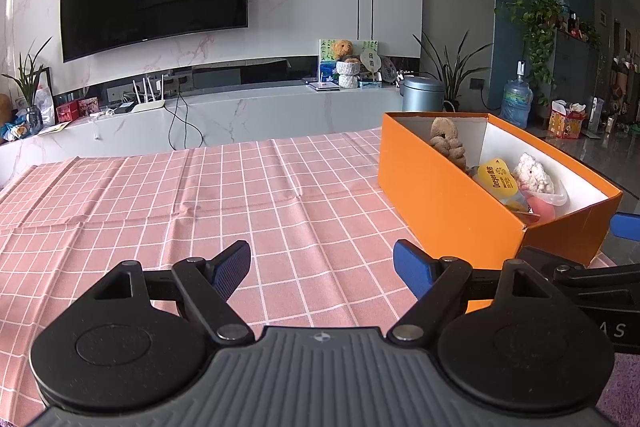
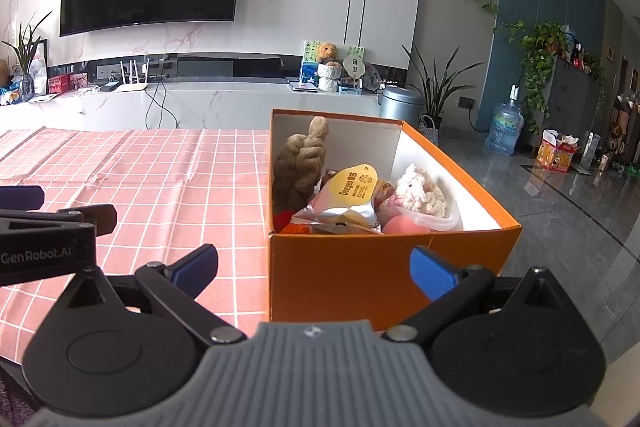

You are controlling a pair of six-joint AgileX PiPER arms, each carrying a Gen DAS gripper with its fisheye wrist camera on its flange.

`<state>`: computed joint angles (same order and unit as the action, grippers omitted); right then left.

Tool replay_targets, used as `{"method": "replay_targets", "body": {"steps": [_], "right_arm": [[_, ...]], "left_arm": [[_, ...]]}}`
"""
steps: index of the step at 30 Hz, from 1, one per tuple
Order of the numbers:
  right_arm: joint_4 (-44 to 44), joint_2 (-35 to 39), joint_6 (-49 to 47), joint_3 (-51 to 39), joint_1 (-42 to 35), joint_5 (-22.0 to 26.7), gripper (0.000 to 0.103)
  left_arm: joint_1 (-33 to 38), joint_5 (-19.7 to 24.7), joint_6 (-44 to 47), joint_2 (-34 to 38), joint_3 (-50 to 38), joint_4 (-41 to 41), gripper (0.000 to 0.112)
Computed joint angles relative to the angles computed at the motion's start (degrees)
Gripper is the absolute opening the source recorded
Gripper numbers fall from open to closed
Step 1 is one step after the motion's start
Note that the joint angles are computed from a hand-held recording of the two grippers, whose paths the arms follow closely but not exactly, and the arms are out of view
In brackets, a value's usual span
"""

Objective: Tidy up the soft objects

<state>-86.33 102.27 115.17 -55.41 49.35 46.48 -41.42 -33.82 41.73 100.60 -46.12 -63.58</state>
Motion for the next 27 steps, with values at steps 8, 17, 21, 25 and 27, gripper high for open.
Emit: {"method": "replay_targets", "body": {"steps": [8, 17, 21, 25, 27], "right_arm": [[0.0, 0.0, 0.1, 0.0, 0.0, 0.0, 0.1], [0.0, 0.0, 0.0, 0.0, 0.0, 0.0, 0.1], [0.0, 0.0, 0.1, 0.1, 0.0, -0.1, 0.1], [0.0, 0.0, 0.1, 0.0, 0.0, -0.1, 0.1], [0.1, 0.1, 0.0, 0.0, 0.0, 0.0, 0.1]], "left_arm": [[-0.3, -0.4, 0.1, 0.1, 0.2, -0.3, 0.095], [-0.3, -0.5, 0.0, 0.1, 0.3, -0.3, 0.095], [-0.1, -0.3, -0.1, 0.0, 0.3, 0.0, 0.095], [-0.2, -0.3, 0.0, 0.0, 0.3, -0.1, 0.095], [-0.2, -0.3, 0.0, 0.0, 0.4, -0.2, 0.095]]}}
